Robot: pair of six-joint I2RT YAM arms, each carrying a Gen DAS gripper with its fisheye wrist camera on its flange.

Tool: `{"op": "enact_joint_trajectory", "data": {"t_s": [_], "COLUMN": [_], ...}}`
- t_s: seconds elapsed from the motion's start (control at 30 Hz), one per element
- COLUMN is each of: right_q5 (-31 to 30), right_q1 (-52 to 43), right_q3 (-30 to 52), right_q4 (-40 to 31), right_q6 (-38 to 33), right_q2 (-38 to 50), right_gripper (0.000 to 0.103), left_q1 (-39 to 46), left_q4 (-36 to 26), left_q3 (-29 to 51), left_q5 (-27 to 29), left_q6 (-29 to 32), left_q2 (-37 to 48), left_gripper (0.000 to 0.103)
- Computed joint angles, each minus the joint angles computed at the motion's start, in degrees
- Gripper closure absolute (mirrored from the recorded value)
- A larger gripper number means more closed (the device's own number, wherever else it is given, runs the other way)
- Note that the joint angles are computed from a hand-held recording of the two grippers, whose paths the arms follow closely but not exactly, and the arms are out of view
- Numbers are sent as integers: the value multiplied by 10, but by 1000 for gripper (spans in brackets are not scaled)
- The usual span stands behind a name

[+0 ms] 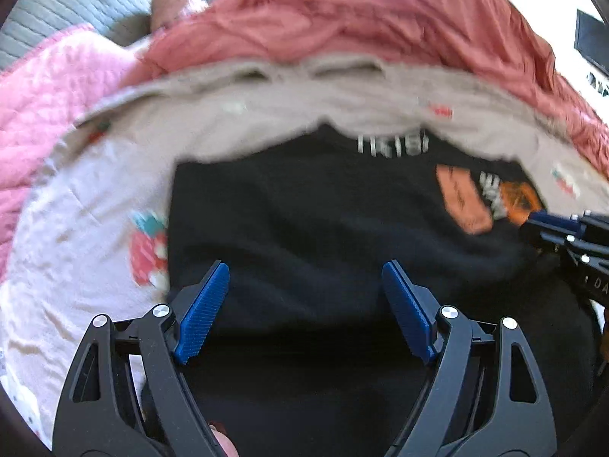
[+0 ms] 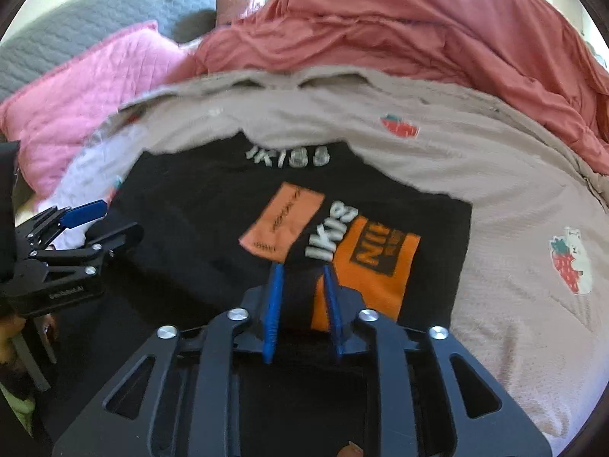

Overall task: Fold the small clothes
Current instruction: 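Lower the NIKE sock onto the black shirt and open the right gripper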

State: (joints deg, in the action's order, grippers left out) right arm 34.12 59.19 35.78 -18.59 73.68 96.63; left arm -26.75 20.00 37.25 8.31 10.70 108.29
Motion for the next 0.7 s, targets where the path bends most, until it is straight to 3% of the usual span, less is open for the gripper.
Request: {"op": "enact_joint_trajectory", "data": {"t_s": [0.1,0.17,0.4,0.53,0.7], "right_q5": [-21,-18,-12,1,6], "right_q1": [-9,-6,2,18,30], "right_q3": [-29,-43,-39,-51,-60], "right_q4": [39,59,53,47,42], "right_q6": [11,17,32,55,82], "right_q2": [8,5,9,-20,-35], "right_gripper": [69,69,66,54,54], "left_q1": [-1,-5,3,6,14], "left_q4": [-2,0,-10,-10,-14], "left_q3": [3,0,5,-2,-9], "left_q5": [-3,-11,3,7,18], "left_q6": [-2,-3,-4,-7,-13], "left_q2": [7,7,8,-7,-24], "left_gripper": [27,27,26,25,22]}}
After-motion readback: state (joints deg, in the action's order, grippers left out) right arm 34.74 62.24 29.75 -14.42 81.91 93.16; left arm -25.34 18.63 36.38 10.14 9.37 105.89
